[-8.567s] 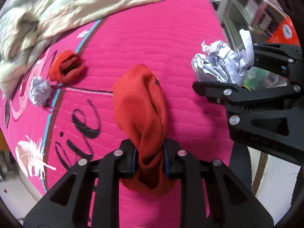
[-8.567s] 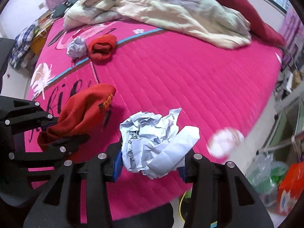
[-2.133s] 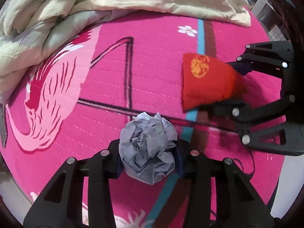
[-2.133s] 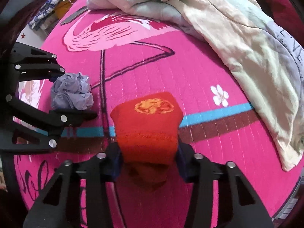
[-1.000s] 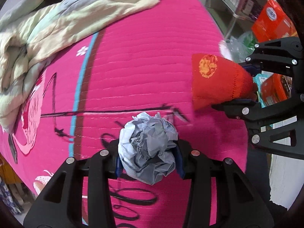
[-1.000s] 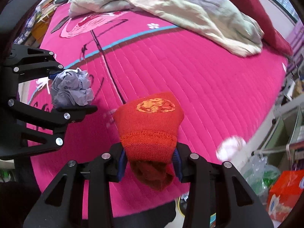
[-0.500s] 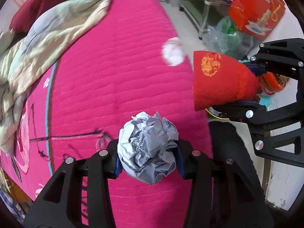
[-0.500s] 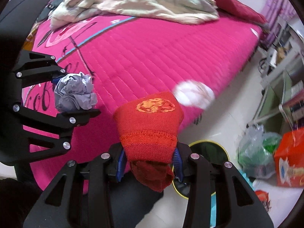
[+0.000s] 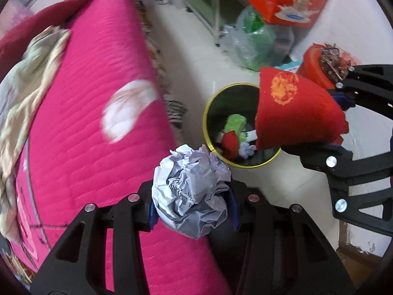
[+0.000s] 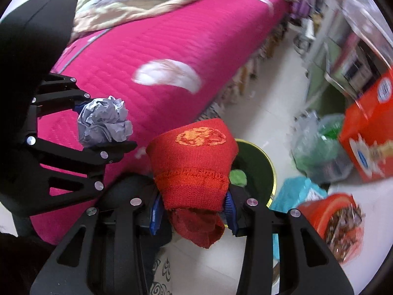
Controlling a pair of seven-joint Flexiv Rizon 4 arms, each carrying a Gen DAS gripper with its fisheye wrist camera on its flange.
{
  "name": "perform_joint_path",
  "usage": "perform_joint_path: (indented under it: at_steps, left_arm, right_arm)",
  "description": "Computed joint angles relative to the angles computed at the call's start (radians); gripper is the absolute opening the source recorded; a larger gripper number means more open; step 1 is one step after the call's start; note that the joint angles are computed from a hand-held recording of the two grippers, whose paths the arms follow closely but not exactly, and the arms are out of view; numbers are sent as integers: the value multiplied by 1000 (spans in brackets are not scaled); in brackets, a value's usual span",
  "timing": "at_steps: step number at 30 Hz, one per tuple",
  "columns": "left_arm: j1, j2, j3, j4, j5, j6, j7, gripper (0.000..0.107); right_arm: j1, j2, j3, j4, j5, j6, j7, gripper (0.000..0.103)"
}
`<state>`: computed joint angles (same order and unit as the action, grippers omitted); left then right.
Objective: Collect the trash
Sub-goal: 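Carry the grey paper and red slipper with both tools over the bin, then open the left tool dropping the grey paper while the right tool drops the red slipper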
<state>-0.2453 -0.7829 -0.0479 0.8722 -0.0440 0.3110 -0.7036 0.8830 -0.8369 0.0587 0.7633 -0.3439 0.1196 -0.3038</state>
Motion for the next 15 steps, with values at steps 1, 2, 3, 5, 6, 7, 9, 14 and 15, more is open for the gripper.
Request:
perform_joint_path:
  at_steps: [1, 2, 3, 5, 6, 7, 9, 14, 15]
  left_arm:
    - [-12, -10, -3, -10, 4, -5, -1, 43]
    - [-19, -14, -6, -14, 5, -9, 2, 43]
    - [-28, -23, -9, -24, 4, -19, 3, 43]
    - [-45, -41, -11, -44, 5, -38, 0, 43]
    - [-55, -56, -13, -62, 5, -55, -1, 43]
    - [-63, -71, -16, -77, 3, -69, 0, 43]
    - [-79, -96, -17, -105, 1, -91, -2, 44]
    - [-116, -148, 10, -164, 36, -108, -28, 73]
    - [-120, -163, 14, -188, 42, -122, -33, 74]
  right_arm:
    - [0, 37, -2, 64, 0, 18, 28, 38]
    - [0, 67, 0, 115, -2, 29, 53, 38]
    - [-1, 101, 3, 172, -5, 40, 84, 39]
    - [-7, 155, 18, 260, -13, 55, 136, 40]
    - [-12, 181, 26, 303, -16, 61, 161, 40]
    - [-19, 202, 36, 339, -17, 65, 182, 40]
    - [-32, 232, 54, 394, -21, 78, 212, 40]
    - [-68, 272, 85, 487, -20, 117, 256, 40]
    - [-75, 274, 89, 499, -19, 130, 259, 40]
